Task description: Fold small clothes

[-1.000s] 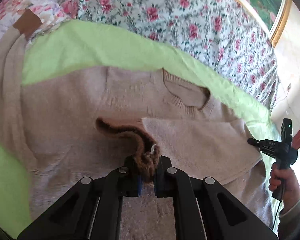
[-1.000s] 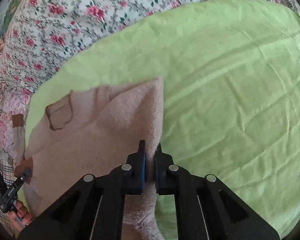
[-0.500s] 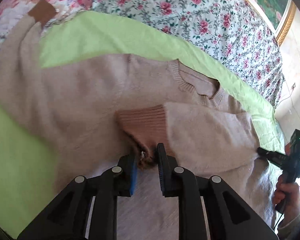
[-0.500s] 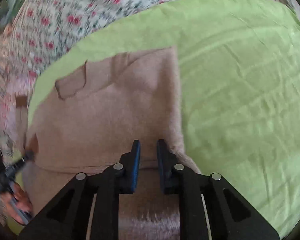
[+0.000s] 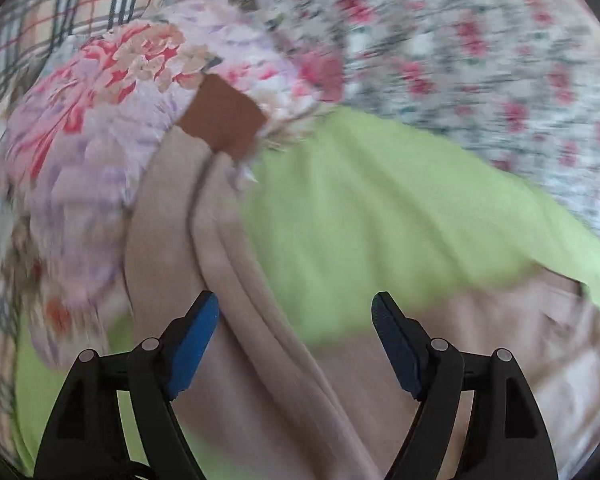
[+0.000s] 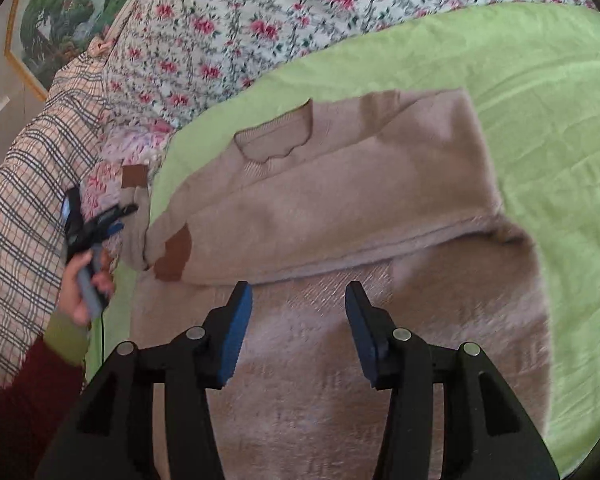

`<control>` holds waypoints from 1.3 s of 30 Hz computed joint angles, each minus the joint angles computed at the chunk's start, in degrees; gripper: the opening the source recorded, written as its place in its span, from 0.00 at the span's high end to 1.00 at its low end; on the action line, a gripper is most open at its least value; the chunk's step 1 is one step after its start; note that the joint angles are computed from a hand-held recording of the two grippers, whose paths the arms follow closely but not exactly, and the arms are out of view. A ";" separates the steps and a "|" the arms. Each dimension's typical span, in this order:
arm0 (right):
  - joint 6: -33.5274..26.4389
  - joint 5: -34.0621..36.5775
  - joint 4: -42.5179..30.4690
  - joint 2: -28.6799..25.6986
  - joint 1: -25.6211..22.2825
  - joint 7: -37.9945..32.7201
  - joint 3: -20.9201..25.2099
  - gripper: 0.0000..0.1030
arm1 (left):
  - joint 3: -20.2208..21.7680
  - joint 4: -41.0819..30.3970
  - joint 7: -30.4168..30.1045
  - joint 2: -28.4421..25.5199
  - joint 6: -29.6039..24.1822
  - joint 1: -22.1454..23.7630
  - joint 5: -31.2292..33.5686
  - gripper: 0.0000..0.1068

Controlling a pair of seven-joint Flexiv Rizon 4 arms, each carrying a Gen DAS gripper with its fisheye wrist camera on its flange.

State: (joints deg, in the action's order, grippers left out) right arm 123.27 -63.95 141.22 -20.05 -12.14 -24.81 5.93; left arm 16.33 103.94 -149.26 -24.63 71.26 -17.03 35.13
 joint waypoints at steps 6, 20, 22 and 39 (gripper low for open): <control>-0.50 -3.63 -1.33 -1.35 -0.18 3.12 -0.10 0.51 | -1.72 -6.10 6.77 -6.46 -7.04 6.16 -7.28 0.51; 2.58 3.29 1.49 0.45 1.80 -1.23 1.08 0.52 | -7.92 13.53 16.19 1.79 27.59 5.70 -15.19 0.94; 2.89 3.82 1.80 0.57 1.98 -1.35 0.87 0.51 | -9.68 12.68 18.03 1.71 28.95 3.56 -15.87 0.94; 4.00 1.58 -8.74 -9.15 -0.82 8.75 1.06 0.51 | -17.46 3.15 35.96 -8.98 23.97 -9.72 -23.77 0.55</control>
